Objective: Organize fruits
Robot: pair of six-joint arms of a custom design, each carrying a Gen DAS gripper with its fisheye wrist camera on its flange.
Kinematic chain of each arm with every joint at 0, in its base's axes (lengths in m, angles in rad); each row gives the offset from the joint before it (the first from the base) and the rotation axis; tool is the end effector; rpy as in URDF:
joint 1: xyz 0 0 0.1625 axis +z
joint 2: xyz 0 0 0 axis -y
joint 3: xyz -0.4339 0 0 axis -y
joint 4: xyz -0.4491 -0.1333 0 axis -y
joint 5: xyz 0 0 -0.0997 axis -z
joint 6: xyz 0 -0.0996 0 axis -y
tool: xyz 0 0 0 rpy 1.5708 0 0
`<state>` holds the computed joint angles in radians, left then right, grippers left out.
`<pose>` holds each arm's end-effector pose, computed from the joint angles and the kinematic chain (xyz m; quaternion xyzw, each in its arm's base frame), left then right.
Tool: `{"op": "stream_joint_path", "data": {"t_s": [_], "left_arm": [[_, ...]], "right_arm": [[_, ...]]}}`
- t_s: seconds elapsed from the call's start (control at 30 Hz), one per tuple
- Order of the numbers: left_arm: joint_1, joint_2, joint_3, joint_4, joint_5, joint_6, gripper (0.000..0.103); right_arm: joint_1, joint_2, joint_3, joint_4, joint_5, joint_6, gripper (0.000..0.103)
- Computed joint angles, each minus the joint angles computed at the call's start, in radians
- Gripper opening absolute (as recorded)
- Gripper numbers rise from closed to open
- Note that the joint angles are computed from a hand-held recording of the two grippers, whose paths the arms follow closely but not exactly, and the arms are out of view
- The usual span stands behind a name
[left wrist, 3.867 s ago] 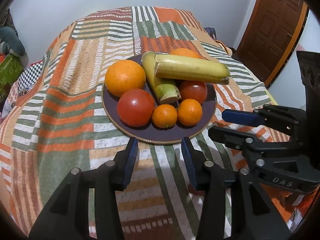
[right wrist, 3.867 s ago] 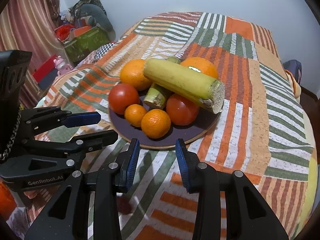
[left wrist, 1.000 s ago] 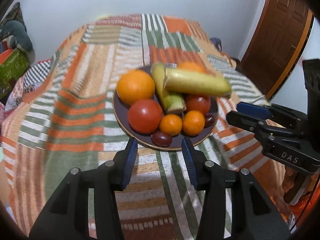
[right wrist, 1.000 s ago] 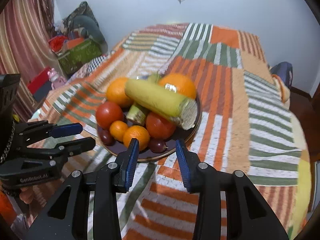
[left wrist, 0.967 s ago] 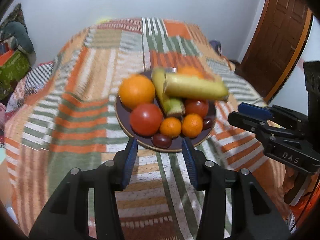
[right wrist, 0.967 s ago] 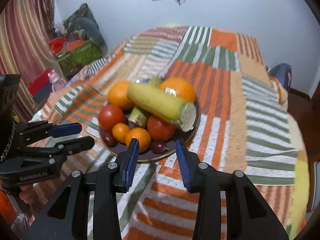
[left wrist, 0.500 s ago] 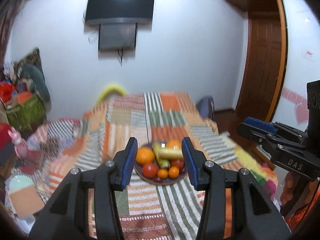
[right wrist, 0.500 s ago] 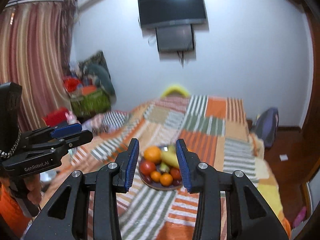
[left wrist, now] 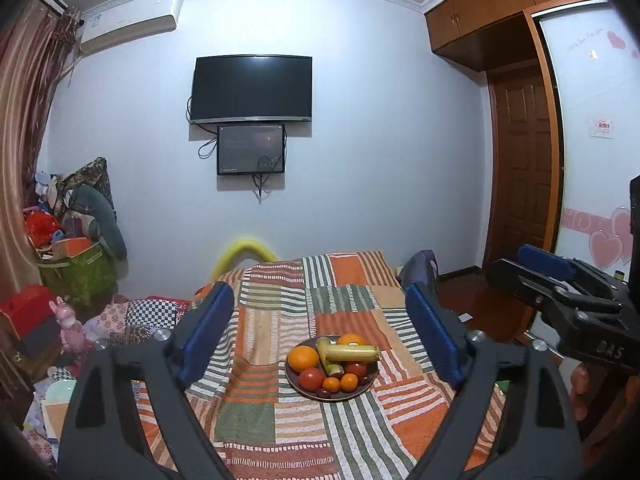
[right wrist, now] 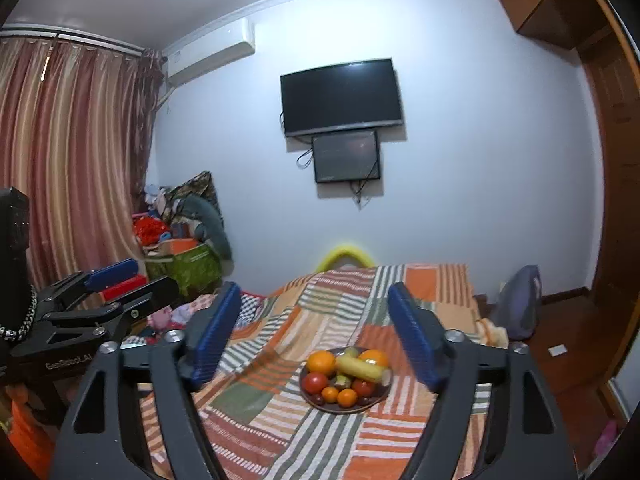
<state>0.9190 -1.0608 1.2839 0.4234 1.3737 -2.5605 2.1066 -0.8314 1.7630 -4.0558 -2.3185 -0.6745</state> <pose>-0.2836 -0.6235 0.3034 0.4792 0.7522 -0.4465 0.0723 0.3806 -0.5126 0.2211 0.1672 -0.6917 0.6329 0.3051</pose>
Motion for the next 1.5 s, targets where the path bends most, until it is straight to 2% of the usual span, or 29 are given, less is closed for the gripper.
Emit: {"op": "stream_joint_path", "data": {"t_s": [0.2,0.5,1.5], "left_arm": [[0.0,-0.023,0.039,-0.036,0.001,0.015,0.097],[0.002,-0.03,0.052,-0.029,0.001,0.001,0.098],[0.009,-0.036,0.053,-0.026,0.023,-0.005,0.103]], "right_arm": [[0.015,0.033,-0.029,-0.09,-0.041,-0.06,0.103],[0.024,0.059,-0.045,-0.151,-0.077,-0.13,0.103],[0.045,0.077,-0.061,-0.179,-0.106,-0.167,0.103]]}}
